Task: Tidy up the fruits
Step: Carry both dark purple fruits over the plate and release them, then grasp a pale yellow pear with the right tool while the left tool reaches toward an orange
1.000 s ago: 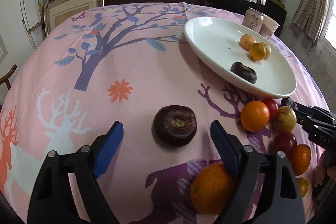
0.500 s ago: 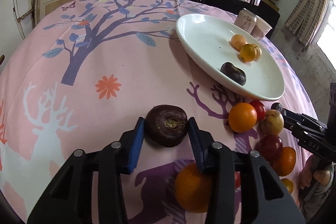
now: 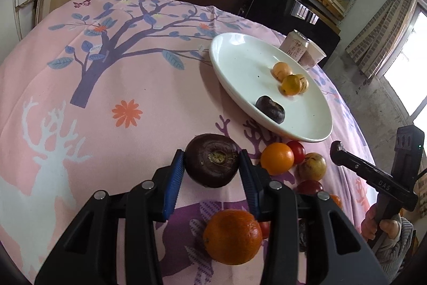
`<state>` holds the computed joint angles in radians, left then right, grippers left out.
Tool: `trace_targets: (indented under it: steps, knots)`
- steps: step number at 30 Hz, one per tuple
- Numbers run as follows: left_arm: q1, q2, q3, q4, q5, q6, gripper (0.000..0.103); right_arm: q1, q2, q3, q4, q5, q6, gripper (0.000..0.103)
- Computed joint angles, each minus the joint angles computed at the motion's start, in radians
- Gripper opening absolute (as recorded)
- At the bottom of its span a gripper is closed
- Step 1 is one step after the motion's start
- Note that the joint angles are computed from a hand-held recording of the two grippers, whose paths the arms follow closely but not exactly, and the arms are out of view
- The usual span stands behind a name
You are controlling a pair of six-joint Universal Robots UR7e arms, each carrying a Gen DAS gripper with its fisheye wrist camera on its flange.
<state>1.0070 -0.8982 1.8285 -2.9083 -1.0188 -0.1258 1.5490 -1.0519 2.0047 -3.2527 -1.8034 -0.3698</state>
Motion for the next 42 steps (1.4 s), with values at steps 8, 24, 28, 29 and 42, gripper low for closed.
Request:
trace_targets:
  steps: [8,24,28,29,42]
  knots:
    - [-0.052,0.066,-0.120,0.030,0.013,0.051,0.041,0.016,-0.008,-0.017,-0.078,0.036,0.001,0.040]
    - [-0.049,0.214,-0.299,0.046,0.087,0.151,0.095,0.014,0.075,-0.128,-0.101,0.032,-0.014,0.076]
    - [-0.051,0.156,-0.222,-0.002,0.094,0.118,0.097,0.023,0.068,-0.082,-0.152,0.016,-0.037,0.077]
    - [-0.052,0.140,-0.199,-0.014,0.093,0.109,0.097,0.024,0.061,-0.068,-0.156,0.021,-0.038,0.077]
    - [-0.038,0.046,-0.045,0.030,0.117,0.031,0.098,-0.006,-0.003,0.006,0.035,0.132,0.039,0.081]
